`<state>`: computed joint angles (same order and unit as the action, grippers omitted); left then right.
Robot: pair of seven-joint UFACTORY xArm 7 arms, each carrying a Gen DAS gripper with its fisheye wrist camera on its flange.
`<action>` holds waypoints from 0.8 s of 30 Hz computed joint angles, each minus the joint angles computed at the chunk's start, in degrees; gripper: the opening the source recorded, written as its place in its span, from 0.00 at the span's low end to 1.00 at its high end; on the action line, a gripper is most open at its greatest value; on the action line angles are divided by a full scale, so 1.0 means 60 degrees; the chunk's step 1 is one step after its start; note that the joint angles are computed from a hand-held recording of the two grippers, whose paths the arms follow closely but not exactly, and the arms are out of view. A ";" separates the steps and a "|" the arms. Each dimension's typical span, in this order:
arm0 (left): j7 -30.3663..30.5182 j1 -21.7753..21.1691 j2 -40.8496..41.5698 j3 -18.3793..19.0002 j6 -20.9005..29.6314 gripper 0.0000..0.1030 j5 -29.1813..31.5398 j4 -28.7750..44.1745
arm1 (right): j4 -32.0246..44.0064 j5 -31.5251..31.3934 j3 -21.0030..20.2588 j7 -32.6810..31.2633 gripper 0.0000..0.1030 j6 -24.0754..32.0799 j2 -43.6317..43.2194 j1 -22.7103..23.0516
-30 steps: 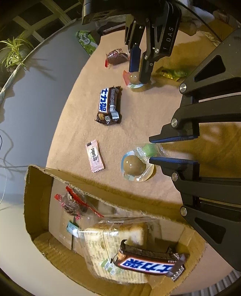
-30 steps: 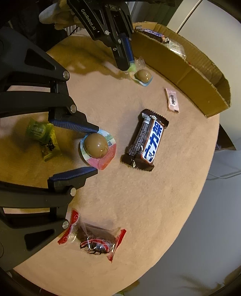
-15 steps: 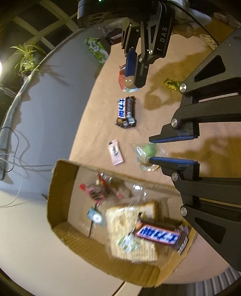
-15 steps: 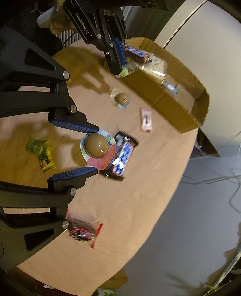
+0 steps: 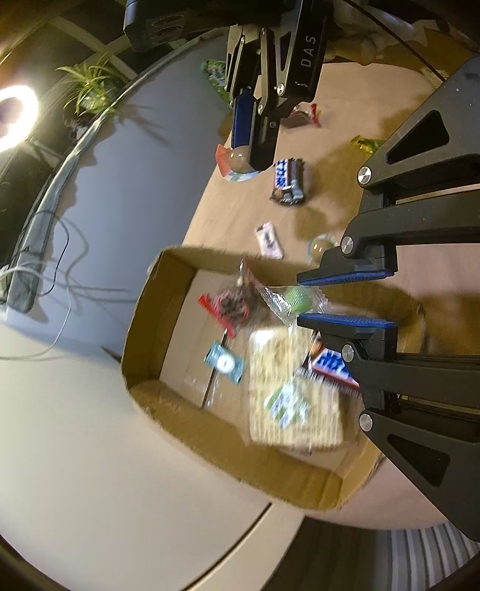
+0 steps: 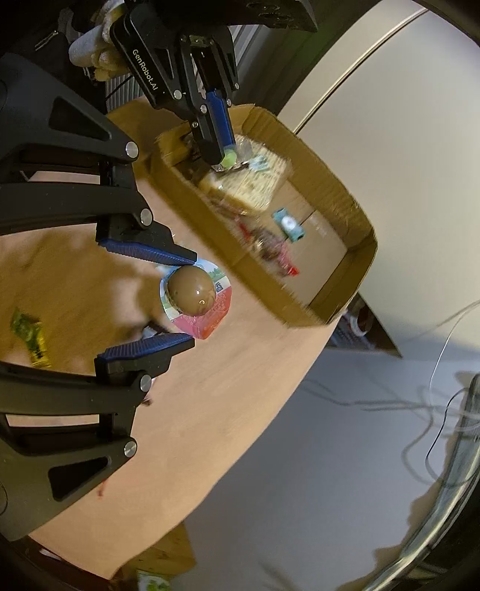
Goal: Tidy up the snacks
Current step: 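Carry both candies over the box and open both tools to drop them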
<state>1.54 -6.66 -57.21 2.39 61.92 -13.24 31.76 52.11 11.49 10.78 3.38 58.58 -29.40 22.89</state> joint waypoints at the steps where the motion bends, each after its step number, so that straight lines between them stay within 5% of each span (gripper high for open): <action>1: 0.0018 0.0044 0.0030 0.0040 -0.0026 0.13 0.0043 0.0014 | 0.0098 0.0000 0.0016 -0.0029 0.39 -0.0009 0.0113 0.0020; 24: 0.0590 0.0855 0.0701 0.0555 -0.0173 0.13 0.0370 0.0324 | 0.2132 -0.0422 0.0475 -0.0071 0.39 -0.0281 0.2654 0.0532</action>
<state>5.07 -1.53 -53.00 5.72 60.88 -11.02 33.70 64.91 8.96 13.63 2.95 56.90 -13.47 26.09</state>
